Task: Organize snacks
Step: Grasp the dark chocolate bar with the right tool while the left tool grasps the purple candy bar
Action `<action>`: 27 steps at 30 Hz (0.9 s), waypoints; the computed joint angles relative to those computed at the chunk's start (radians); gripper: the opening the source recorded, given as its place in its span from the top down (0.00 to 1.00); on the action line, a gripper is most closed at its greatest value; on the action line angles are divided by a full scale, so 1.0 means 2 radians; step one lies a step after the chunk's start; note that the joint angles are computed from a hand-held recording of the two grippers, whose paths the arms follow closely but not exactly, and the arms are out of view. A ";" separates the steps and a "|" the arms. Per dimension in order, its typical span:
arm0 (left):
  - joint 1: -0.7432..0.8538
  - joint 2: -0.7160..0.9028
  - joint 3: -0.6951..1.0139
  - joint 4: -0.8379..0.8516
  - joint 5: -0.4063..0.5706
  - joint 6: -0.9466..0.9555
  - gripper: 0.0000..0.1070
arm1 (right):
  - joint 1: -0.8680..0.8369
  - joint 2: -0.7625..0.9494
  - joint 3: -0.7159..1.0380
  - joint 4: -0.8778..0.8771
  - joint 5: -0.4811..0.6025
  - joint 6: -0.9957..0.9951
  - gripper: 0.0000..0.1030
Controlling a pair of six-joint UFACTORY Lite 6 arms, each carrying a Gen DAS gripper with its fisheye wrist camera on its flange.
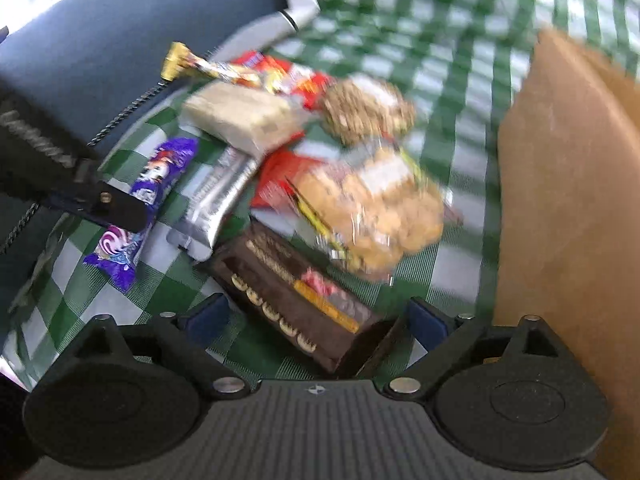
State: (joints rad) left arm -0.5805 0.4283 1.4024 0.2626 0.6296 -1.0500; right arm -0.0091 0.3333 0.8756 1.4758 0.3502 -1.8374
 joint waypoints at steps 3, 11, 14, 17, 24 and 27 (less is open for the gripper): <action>-0.001 0.001 0.002 -0.001 0.000 0.001 0.81 | -0.005 -0.008 -0.006 -0.011 0.016 0.003 0.12; -0.001 -0.002 -0.001 0.000 -0.005 0.001 0.81 | -0.016 -0.067 -0.059 -0.056 0.047 -0.019 0.41; 0.000 -0.001 -0.001 -0.002 -0.005 0.004 0.82 | -0.018 -0.097 -0.079 -0.087 0.055 -0.014 0.47; -0.001 0.003 0.004 -0.002 -0.003 0.008 0.83 | -0.022 -0.127 -0.100 -0.115 0.060 -0.010 0.49; -0.002 0.014 0.016 -0.010 0.000 0.022 0.87 | -0.032 -0.132 -0.098 -0.130 0.073 0.008 0.43; 0.001 0.017 0.016 -0.014 0.003 0.024 0.87 | -0.031 -0.128 -0.099 -0.085 0.074 -0.024 0.33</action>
State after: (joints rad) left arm -0.5785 0.4619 1.4345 0.2340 0.6353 -1.0012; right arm -0.0712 0.0764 0.6771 1.3049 0.4987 -1.8856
